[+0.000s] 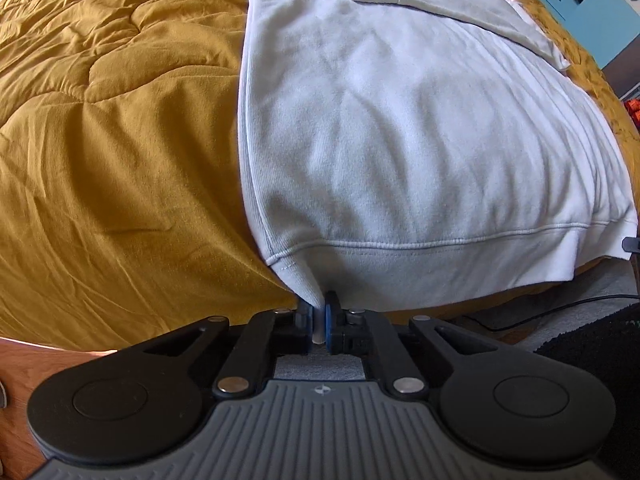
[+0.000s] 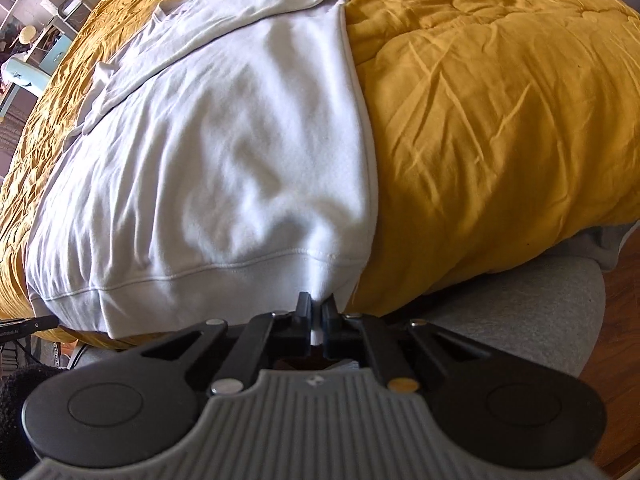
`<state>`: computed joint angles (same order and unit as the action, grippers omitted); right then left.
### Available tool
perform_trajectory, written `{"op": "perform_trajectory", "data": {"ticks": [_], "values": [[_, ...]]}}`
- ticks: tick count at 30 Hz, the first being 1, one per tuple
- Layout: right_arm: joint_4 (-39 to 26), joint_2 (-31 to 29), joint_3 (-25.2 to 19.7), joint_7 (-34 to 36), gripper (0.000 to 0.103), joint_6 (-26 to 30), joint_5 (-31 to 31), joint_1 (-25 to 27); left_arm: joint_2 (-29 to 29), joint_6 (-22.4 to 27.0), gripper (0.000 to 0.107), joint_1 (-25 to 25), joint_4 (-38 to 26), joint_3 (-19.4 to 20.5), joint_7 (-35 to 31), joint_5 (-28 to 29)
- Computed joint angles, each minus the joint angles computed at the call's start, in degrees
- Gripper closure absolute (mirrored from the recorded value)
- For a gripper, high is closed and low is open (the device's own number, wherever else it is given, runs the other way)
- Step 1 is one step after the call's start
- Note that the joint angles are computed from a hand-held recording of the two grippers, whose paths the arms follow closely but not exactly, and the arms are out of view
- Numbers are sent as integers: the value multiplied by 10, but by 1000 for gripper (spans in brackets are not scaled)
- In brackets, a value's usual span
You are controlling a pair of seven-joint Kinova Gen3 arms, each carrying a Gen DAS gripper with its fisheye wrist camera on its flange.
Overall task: Fold small clothes
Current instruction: 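Close both tools on the hem of the folded white sweatshirt, then lift the hem with both tools and fold it toward the collar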
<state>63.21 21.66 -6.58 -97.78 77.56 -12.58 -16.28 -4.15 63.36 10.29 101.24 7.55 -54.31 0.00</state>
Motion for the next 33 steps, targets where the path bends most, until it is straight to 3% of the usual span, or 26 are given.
{"op": "perform_trajectory", "data": {"ticks": [13, 22, 33], "values": [[-11, -31, -16, 45, 103, -44, -78, 31, 27, 73, 103, 41, -76, 23, 36, -72], [20, -46, -27, 84, 103, -108, -161, 58, -27, 13, 104, 27, -75, 19, 19, -70], [18, -44, -27, 99, 103, -150, -231, 84, -22, -9, 104, 13, -117, 35, 27, -114]]}}
